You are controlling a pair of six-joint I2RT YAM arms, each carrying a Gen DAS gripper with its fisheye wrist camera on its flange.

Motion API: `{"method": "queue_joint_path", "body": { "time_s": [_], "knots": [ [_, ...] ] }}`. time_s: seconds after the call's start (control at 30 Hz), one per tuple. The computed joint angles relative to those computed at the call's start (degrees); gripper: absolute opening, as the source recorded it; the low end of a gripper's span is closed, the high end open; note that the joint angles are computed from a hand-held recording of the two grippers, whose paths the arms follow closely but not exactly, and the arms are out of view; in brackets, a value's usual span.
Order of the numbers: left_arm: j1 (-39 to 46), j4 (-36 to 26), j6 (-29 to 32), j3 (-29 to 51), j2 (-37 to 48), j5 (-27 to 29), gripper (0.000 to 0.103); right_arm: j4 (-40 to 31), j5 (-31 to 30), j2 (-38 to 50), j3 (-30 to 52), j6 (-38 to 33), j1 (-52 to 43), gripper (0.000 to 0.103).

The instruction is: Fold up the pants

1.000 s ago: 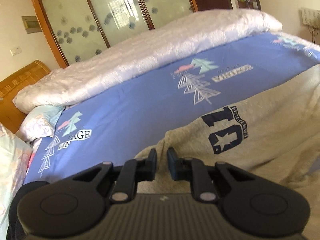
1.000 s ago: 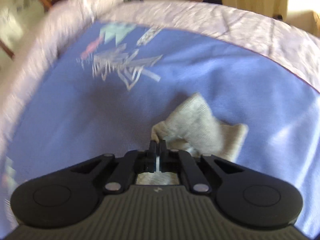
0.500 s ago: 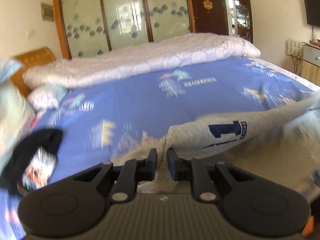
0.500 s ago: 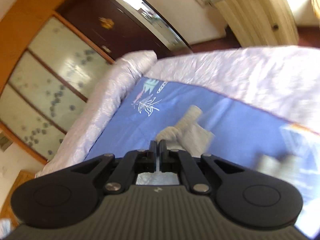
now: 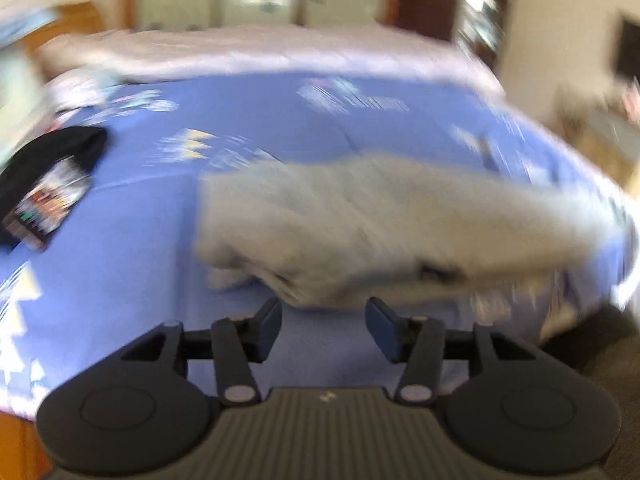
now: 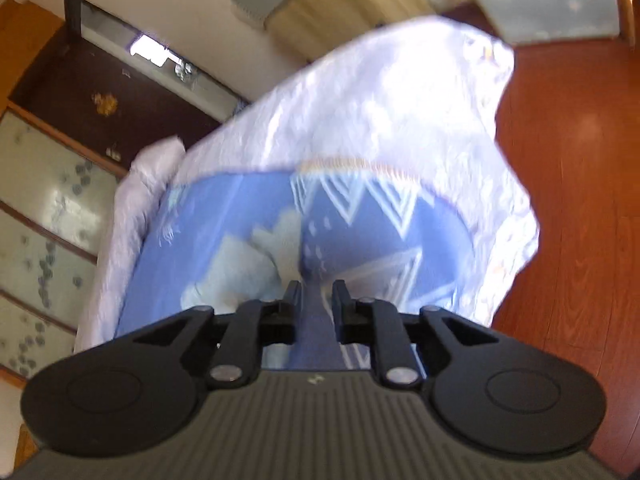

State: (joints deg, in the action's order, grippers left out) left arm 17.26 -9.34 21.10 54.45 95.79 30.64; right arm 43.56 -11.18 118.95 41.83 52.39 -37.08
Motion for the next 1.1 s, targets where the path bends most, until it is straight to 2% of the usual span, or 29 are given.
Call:
{"method": "queue_joint_path", "body": {
  "time_s": [0.13, 0.27, 0.33, 0.43, 0.5, 0.53, 0.57, 0.6, 0.63, 0.67, 0.7, 0.73, 0.77, 0.8, 0.83, 0.97, 1.1],
  "knots": [
    [5.6, 2.2, -15.5, 6.6, 2.5, 8.6, 0.045, 0.6, -0.2, -6.5, -1.5, -7.1, 4.1, 0.02],
    [1.4, 8.5, -22.0, 11.3, 6.4, 10.1, 0.045, -3.1, -2.5, -5.4, 3.8, -12.3, 11.2, 0.022],
    [-2.3, 8.4, -22.6, 13.3, 8.8, 8.3, 0.044, -6.7, -2.9, -3.0, 7.4, -14.2, 15.7, 0.022],
    [-6.6, 5.7, -19.9, 16.3, 13.8, 2.4, 0.044, -9.8, -2.8, 1.1, 11.3, -16.9, 20.3, 0.022],
    [-8.3, 1.8, -17.7, 19.1, 17.9, -4.0, 0.044, -9.5, -3.0, 3.5, 12.0, -17.2, 20.8, 0.022],
    [-9.4, -1.4, -16.5, 21.5, 20.6, -9.3, 0.043, -10.1, -3.6, 4.9, 12.7, -16.7, 20.2, 0.022],
    [-10.2, -4.0, -15.8, 23.8, 23.5, -13.4, 0.034, -11.3, -3.1, 5.6, 13.1, -16.4, 19.3, 0.021],
    [-10.0, -3.2, -15.5, 23.2, 23.9, -13.4, 0.035, -12.9, -1.5, 6.3, 13.7, -16.2, 18.5, 0.003],
    [-10.0, -2.9, -15.9, 22.8, 23.4, -13.2, 0.035, -11.4, -4.3, 7.9, 13.7, -14.8, 16.1, 0.0],
    [-10.2, -4.8, -16.2, 23.5, 22.9, -13.9, 0.034, -8.6, -9.1, 8.9, 12.7, -11.0, 13.2, 0.001],
    [-10.2, -5.7, -16.8, 23.6, 21.9, -13.8, 0.035, -6.8, -11.6, 8.4, 11.2, -8.0, 10.9, 0.008],
    [-9.8, -5.7, -17.6, 23.2, 20.6, -12.6, 0.036, -1.9, -12.5, 7.4, 8.2, -6.6, 8.7, 0.011],
    [-9.3, -5.5, -18.4, 22.7, 19.2, -11.0, 0.037, 2.8, -13.1, 6.2, 4.9, -6.7, 6.5, 0.018],
    [-8.9, -5.4, -19.3, 22.9, 18.2, -9.5, 0.038, 6.1, -14.1, 5.6, 2.8, -6.4, 4.3, 0.024],
    [-8.6, -4.8, -20.4, 22.4, 16.9, -8.1, 0.04, 7.7, -15.3, 5.2, 1.7, -5.6, 1.7, 0.025],
    [-11.0, -6.6, -23.8, 25.4, 16.4, -9.5, 0.043, 5.3, -14.3, 4.4, 2.9, -7.2, -4.9, 0.025],
    [-15.9, -9.7, -25.8, 29.3, 18.4, -8.5, 0.043, 3.3, -17.2, 7.7, 8.9, -7.4, -6.3, 0.025]
  ]
}}
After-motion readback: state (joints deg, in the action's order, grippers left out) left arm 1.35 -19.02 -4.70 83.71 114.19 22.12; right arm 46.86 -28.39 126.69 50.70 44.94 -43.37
